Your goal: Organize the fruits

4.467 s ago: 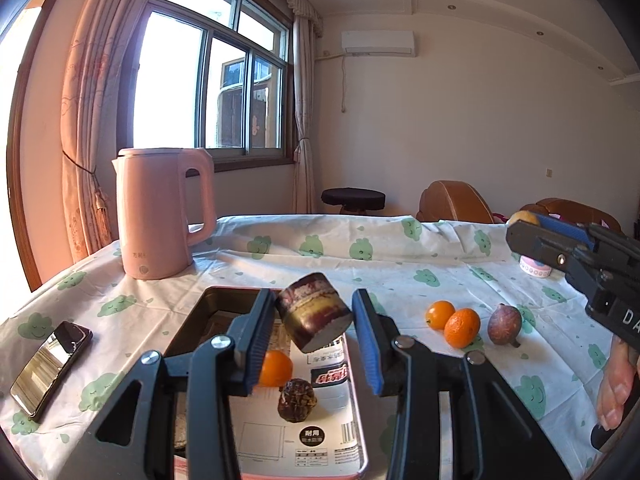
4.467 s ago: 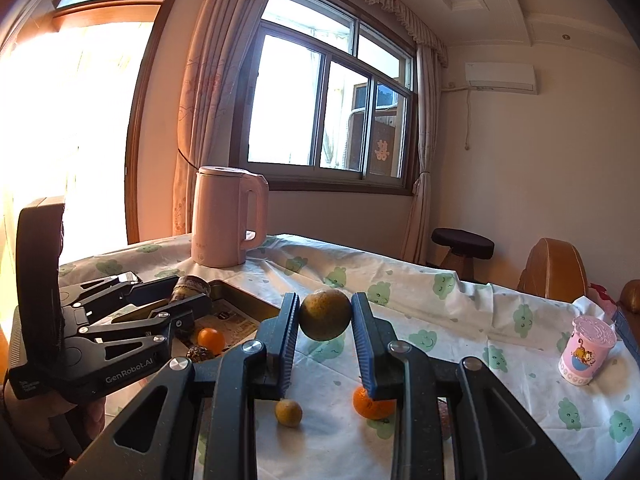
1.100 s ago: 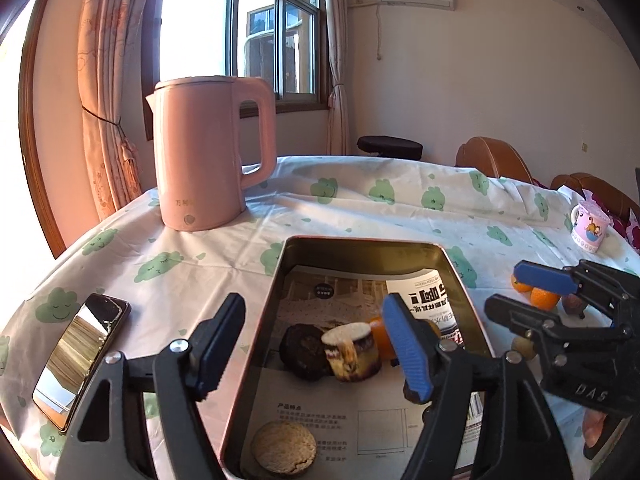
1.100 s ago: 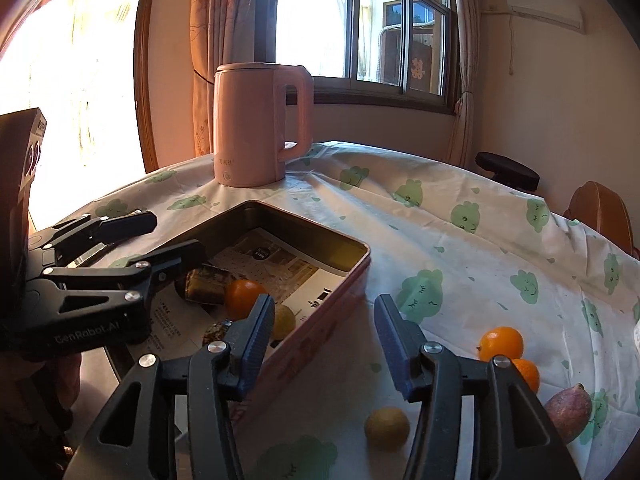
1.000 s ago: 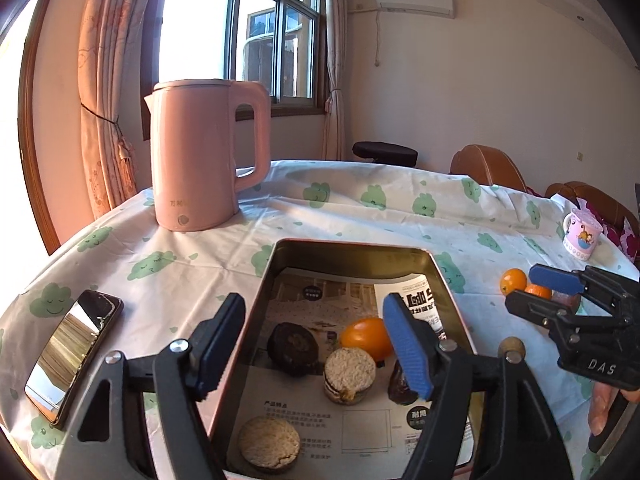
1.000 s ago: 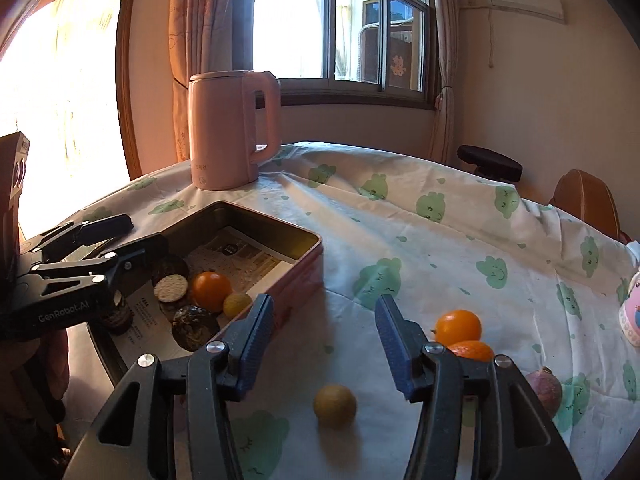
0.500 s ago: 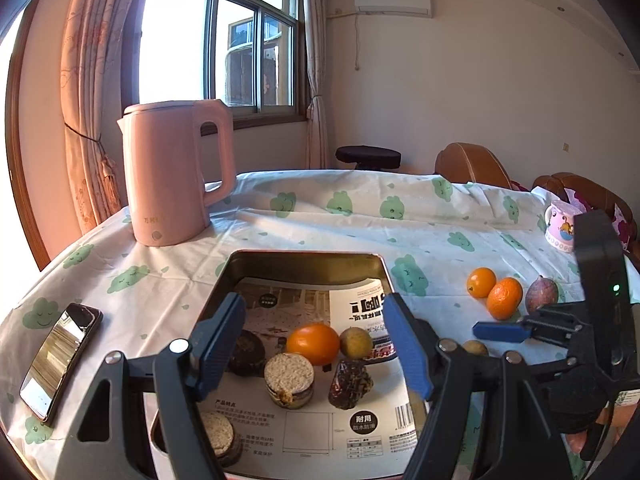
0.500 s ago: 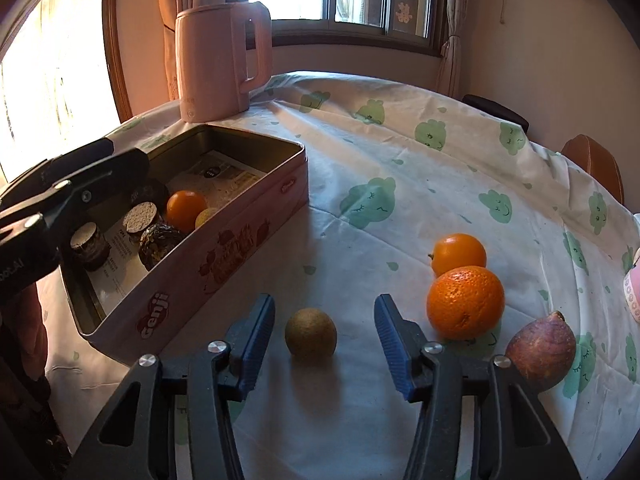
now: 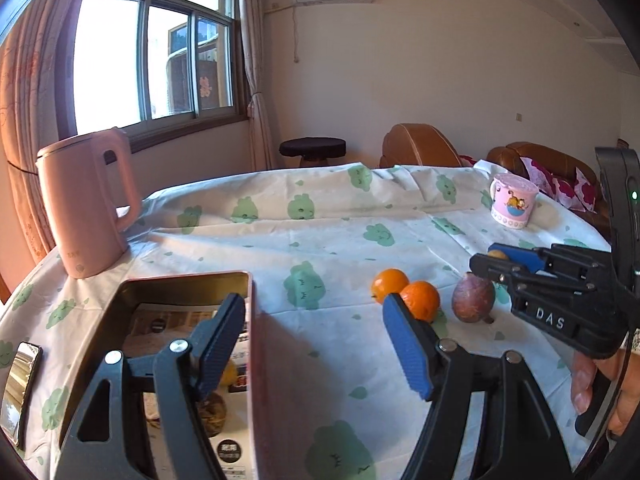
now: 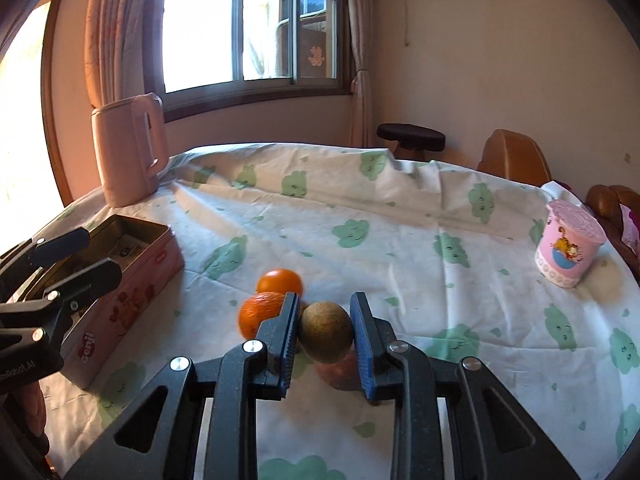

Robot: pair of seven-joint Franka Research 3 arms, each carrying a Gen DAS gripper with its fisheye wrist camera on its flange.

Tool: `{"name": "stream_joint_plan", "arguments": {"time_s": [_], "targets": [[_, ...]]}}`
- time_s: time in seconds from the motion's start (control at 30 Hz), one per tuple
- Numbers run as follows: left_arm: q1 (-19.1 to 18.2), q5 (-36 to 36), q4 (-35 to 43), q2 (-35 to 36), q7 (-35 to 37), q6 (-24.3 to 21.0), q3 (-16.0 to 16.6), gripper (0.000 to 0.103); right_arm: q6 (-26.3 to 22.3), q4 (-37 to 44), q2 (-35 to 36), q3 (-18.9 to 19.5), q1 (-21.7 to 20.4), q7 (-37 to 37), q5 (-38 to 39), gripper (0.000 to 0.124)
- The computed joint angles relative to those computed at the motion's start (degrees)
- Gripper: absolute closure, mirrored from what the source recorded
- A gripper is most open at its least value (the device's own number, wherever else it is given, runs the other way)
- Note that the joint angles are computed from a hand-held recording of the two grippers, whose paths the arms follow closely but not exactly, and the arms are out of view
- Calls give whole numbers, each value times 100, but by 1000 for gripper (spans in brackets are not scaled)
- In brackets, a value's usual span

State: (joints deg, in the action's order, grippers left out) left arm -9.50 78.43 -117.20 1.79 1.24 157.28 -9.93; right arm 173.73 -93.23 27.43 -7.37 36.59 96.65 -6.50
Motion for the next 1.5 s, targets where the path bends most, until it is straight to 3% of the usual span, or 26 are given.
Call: {"name": "stream_joint_plan", "arguments": {"time_s": [0.1, 0.27, 0.5, 0.7, 0.8, 0.83, 0.87, 1.13, 1.37, 1.5], "targets": [[-70, -504, 432, 465, 577, 201, -24, 29, 46, 0, 33, -495, 205, 441, -128, 96], [-363, -1216, 1066, 1091, 1350, 155, 115, 29, 49, 8, 94, -649, 145, 774, -173, 96], [-503, -2365, 1434, 1502, 2372, 234, 258, 29, 47, -7, 76, -339, -127, 605, -79, 96], [-427, -3681, 1582, 1729, 3506, 238, 168, 31, -32, 30, 90, -261, -178, 488, -47, 96], [-349, -4262, 1578, 1783, 3958, 297, 100, 47, -96, 73, 106, -215, -205, 423, -60, 96], [-325, -4435, 1578, 1803, 4128, 329, 70, 57, -95, 75, 108, -199, -216, 409, -59, 96], [-364, -4487, 1564, 1796, 4167, 359, 114, 57, -81, 66, 102, -160, -249, 381, -40, 96], [-818, -3662, 1340, 1573, 3317, 692, 686, 57, 262, -134, -3, 263, -586, -57, 374, 96], [-928, -2627, 1307, 1457, 2356, 703, 844, 57, 719, -378, -112, 719, -886, -791, 888, 96], [-925, -2019, 1278, 1383, 1824, 717, 851, 57, 912, -477, -157, 792, -891, -1132, 1148, 96]]}}
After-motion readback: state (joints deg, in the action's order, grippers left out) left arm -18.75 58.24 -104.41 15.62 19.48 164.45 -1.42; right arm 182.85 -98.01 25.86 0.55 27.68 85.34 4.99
